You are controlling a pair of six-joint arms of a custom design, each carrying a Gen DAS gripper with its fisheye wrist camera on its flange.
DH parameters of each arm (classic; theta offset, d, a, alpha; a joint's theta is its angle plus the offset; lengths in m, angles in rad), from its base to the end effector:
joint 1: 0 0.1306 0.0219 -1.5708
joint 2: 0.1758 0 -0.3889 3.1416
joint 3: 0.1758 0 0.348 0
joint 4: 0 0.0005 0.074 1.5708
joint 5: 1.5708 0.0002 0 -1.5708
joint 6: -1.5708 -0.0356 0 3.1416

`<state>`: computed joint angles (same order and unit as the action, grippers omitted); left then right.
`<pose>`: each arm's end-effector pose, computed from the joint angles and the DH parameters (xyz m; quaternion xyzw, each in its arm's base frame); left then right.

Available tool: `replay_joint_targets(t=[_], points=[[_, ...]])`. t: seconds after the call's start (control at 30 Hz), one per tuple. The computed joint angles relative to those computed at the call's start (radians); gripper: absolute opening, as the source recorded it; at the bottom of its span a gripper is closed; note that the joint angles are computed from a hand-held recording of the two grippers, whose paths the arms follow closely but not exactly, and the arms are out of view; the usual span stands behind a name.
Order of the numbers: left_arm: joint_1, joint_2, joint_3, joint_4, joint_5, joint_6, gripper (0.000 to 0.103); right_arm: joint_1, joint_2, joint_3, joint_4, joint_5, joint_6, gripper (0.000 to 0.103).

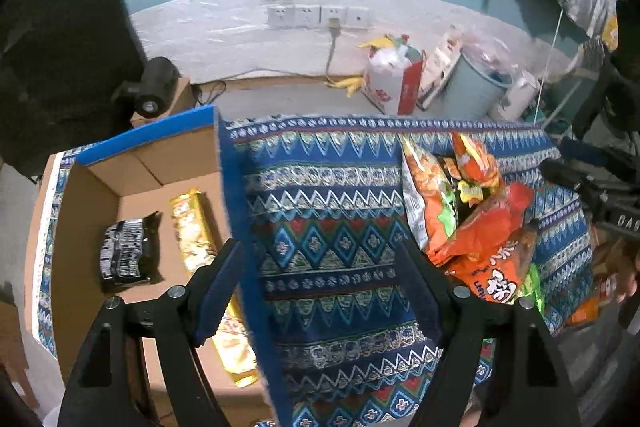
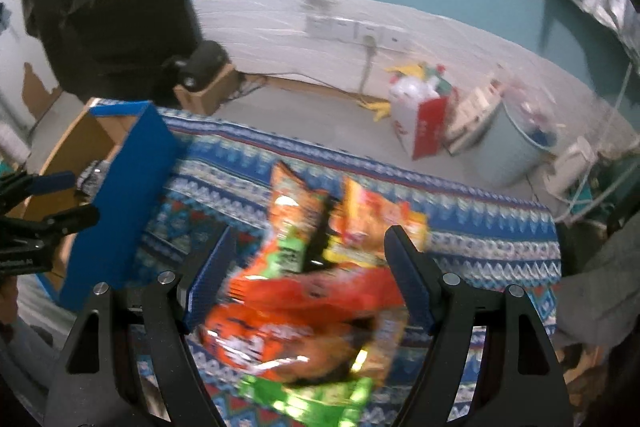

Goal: Organize snacks
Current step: 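Move both tools back over the snack pile on the cloth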

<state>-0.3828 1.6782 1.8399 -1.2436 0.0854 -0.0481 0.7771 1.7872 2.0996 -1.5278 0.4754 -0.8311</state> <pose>0.4859 -0.1995 0.4633 0.2173 0.9448 -0.0811 0.2315 0.3955 0.3655 0.4978 0.0674 0.9551 -0.0371 0.2861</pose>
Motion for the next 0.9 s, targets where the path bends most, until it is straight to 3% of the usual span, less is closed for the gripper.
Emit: replay_joint_targets(t=[0.4, 0.9], points=[[-0.082, 0.071, 0.056, -0.036, -0.036, -0.011, 0.079, -0.061, -0.175, -0.321, 0.058, -0.042, -0.107, 0.077], [-0.137, 0.163, 0.110, -0.067, -0.061, -0.002, 0.079, -0.117, -0.233, -0.562, 0.129, -0.189, -0.157, 0.077]])
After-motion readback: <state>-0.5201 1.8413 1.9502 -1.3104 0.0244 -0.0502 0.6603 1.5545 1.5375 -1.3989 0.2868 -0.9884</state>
